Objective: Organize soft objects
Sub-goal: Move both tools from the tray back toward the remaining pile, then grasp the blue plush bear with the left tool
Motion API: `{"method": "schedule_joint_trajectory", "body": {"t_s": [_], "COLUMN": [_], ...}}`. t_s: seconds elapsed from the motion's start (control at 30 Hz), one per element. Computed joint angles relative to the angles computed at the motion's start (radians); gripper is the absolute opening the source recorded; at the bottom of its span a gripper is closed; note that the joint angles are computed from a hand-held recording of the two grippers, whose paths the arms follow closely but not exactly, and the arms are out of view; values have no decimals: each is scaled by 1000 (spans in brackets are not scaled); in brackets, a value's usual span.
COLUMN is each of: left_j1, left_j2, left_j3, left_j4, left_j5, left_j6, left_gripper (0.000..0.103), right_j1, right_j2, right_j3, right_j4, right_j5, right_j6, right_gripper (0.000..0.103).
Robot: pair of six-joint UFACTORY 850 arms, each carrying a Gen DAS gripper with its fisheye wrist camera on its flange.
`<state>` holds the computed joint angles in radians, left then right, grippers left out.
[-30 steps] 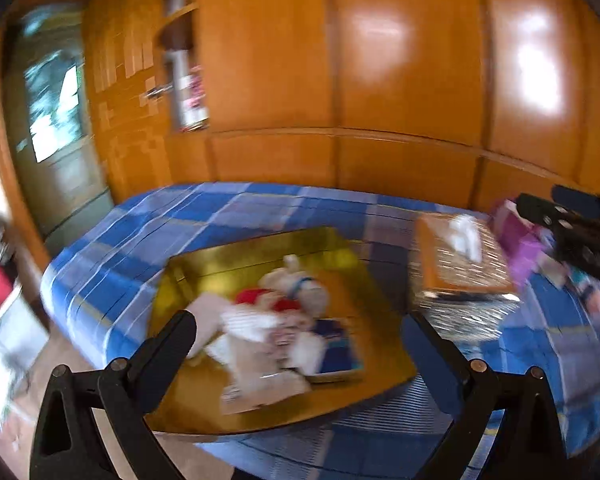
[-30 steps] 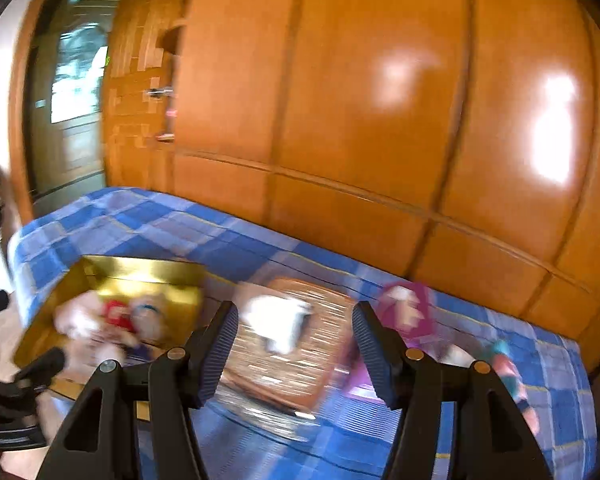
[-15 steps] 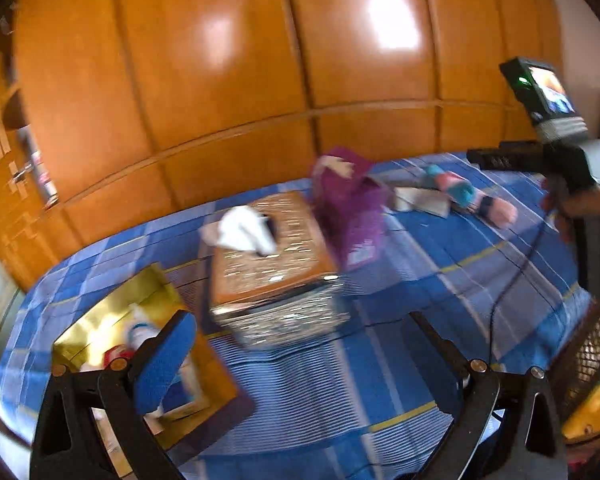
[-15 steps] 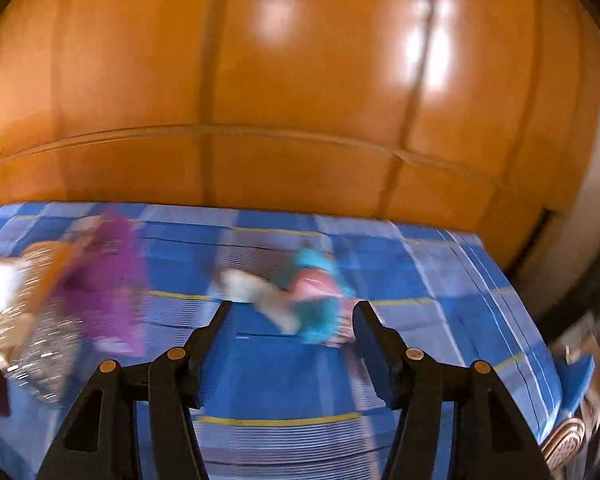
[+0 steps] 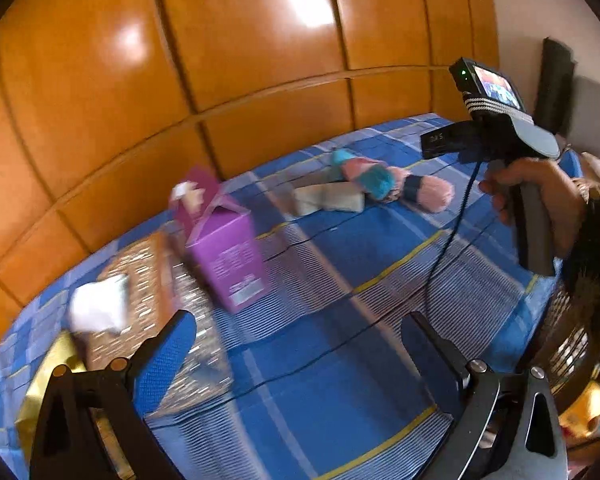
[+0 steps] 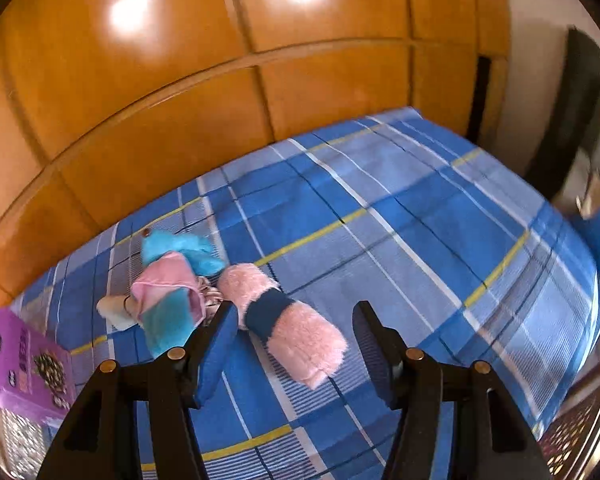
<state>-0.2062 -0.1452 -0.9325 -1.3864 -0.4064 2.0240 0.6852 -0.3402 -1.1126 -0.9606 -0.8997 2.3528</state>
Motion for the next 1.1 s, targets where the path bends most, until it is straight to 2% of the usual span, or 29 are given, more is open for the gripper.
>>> {"method": "schedule_joint_trajectory", "body": {"t_s": [0.07, 0.23, 0.3, 0.43, 0.6, 0.7, 0.9, 1.1], "left_j1": [-32, -103, -133, -173, -228, -261, -314, -356], "left_j2": [-31, -95, -130, -218, -328, -411, -569, -744], "left_j3": [-40, -130, -181, -311, -457, -559, -765, -1011], "left_j4": [90, 195, 268, 409, 501, 630, 884, 1089], "left_j5": [-10, -10, -6, -45, -15, -4, -41, -151], "left_j6": [-120, -283, -391, -645, -840, -990, -1270, -1498], "left_gripper": [103, 103, 103, 103, 102, 100, 100, 95], "right_j1": [-4, -20, -27, -28, -27, -28, -29, -40], "right_j2": [16, 39, 50, 64, 84, 95, 116, 116], "right_j3": [23, 61, 79, 101, 129, 145, 178, 184], "right_j4": [4, 9, -4, -22, -57, -76, -120, -151], "right_j5": [27, 75, 99, 117, 144, 153, 178, 230], "right_j6": [39, 98, 131, 180, 250, 291, 383, 394], "right_gripper": [60, 60, 60, 60, 60, 60, 60, 60]}}
